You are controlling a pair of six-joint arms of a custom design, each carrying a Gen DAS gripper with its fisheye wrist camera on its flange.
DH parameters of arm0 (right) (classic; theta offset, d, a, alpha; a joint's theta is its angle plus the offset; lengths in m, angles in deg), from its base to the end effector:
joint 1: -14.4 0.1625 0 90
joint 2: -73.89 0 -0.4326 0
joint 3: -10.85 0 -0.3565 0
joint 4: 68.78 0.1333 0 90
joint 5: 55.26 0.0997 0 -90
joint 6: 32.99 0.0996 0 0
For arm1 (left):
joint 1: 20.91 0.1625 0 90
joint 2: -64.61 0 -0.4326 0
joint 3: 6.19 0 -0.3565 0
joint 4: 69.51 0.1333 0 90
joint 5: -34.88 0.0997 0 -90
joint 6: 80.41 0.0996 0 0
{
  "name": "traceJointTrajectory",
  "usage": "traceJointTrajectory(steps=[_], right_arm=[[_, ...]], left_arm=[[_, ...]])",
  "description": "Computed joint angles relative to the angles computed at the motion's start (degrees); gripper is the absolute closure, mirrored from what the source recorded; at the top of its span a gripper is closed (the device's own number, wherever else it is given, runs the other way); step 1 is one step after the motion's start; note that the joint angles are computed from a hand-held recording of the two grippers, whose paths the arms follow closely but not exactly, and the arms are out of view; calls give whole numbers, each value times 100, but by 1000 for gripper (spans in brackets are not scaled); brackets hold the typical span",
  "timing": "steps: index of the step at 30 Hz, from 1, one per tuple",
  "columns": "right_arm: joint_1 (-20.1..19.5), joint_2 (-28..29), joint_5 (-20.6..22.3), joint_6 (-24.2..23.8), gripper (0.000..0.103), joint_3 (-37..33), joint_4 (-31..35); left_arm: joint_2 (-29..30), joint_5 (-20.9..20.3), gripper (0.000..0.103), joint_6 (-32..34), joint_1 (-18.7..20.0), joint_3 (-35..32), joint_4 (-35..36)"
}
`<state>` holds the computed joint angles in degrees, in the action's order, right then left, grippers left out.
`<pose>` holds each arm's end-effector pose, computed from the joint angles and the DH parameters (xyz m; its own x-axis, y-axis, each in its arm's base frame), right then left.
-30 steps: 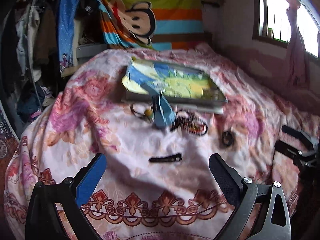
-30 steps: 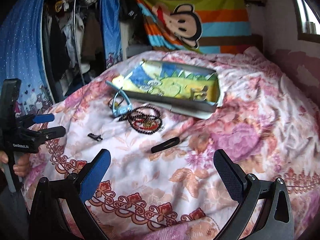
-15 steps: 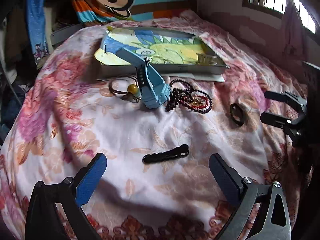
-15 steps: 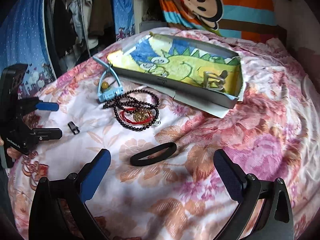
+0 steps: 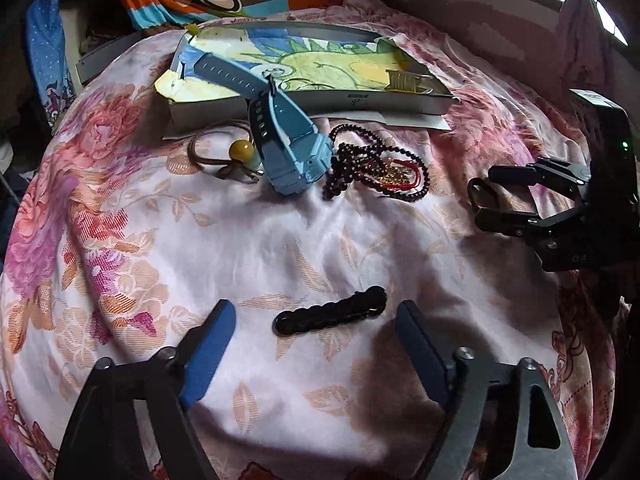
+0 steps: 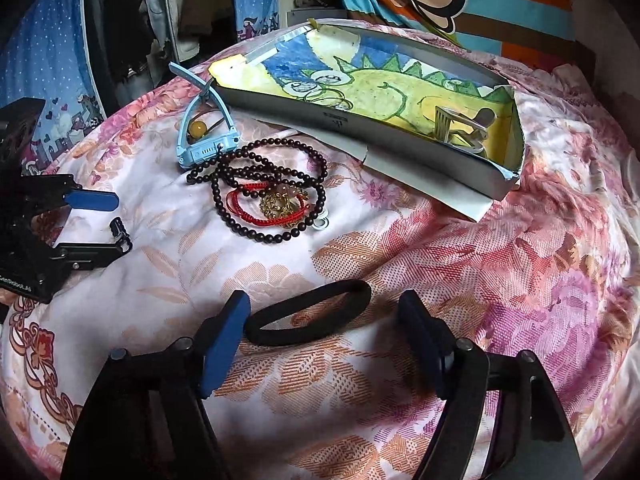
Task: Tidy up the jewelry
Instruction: 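Grasp the black hair clip with the left gripper while the right gripper grasps the black hair band, then carry the hair clip and hair band into the tray and open both grippers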
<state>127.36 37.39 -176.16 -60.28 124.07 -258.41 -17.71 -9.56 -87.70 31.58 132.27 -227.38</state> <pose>0.2920 -0.4788 0.0329 -0.6067 -0.5227 0.5989 -0.7173 0.6847 -0.1291 -0.0621 -0.4166 0.2472 -0.7142 0.2101 -0.6676 0.5097 0.8099 -0.2904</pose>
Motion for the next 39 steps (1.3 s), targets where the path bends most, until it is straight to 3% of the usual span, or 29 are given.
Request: traceJointTrajectory(steps=[3,10,19,21,30,39], right_arm=[[-16,28,-44,37,44,-35,33],[-34,34,-20,126,59,-29,53],[-10,98,-50,142,85,-57,92],[17,126,-67,98,90,-60,79],[21,107,1,81,95,-1,-86],[21,19,310,46,96,186,-732]], left_arm=[[28,22,33,-12,26,-18,12],[24,-91,61,74,26,8,-9],[-58,-177,62,-201,8,-34,267],[-86,-272,90,-239,25,-38,278],[-64,-258,90,-498,-25,-10,280],[-122,-206,90,-834,-106,-3,184]])
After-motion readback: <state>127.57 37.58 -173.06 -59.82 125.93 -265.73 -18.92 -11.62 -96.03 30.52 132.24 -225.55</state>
